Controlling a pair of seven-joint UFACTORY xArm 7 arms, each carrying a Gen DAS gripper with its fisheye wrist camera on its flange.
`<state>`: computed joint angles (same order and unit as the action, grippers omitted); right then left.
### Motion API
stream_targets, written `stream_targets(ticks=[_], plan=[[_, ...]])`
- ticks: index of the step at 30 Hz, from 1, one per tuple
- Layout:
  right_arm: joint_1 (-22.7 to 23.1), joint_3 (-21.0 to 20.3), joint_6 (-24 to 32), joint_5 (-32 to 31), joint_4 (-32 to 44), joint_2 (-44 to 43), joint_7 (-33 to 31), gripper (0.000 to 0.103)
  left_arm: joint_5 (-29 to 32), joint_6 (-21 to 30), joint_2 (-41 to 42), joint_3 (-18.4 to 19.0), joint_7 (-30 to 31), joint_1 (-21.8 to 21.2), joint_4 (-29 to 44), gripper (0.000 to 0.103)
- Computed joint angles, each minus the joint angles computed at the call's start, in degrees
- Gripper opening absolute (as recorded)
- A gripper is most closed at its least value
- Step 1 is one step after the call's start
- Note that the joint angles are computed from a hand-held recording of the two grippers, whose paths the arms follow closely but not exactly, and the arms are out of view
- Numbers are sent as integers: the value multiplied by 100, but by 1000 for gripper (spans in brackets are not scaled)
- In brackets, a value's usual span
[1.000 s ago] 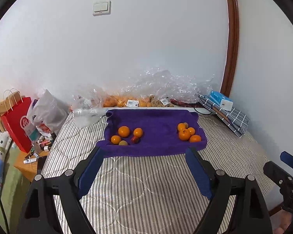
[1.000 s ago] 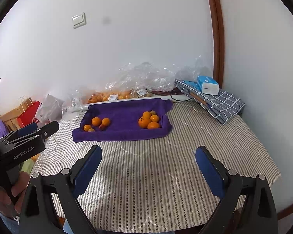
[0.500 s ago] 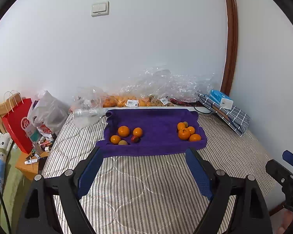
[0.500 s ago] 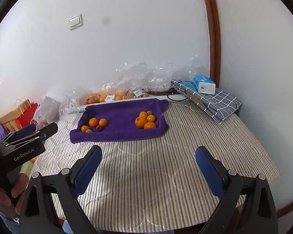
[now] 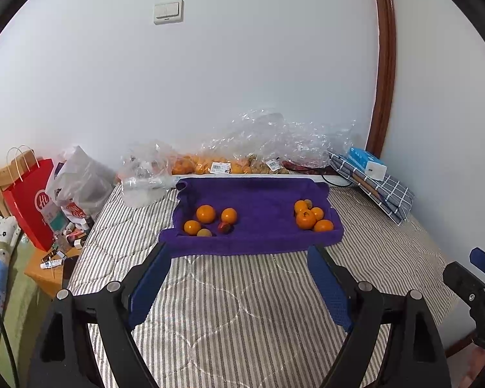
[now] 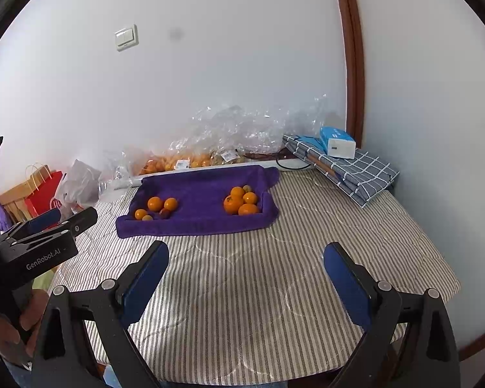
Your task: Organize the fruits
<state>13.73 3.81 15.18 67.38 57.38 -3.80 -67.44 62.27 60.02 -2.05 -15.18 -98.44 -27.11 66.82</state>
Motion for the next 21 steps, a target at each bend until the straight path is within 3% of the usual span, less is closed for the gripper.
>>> stream_targets(ticks=[21], plan=[[63, -32, -12, 66, -51, -80, 11, 96, -7, -67, -185, -73, -153, 70, -210, 86]])
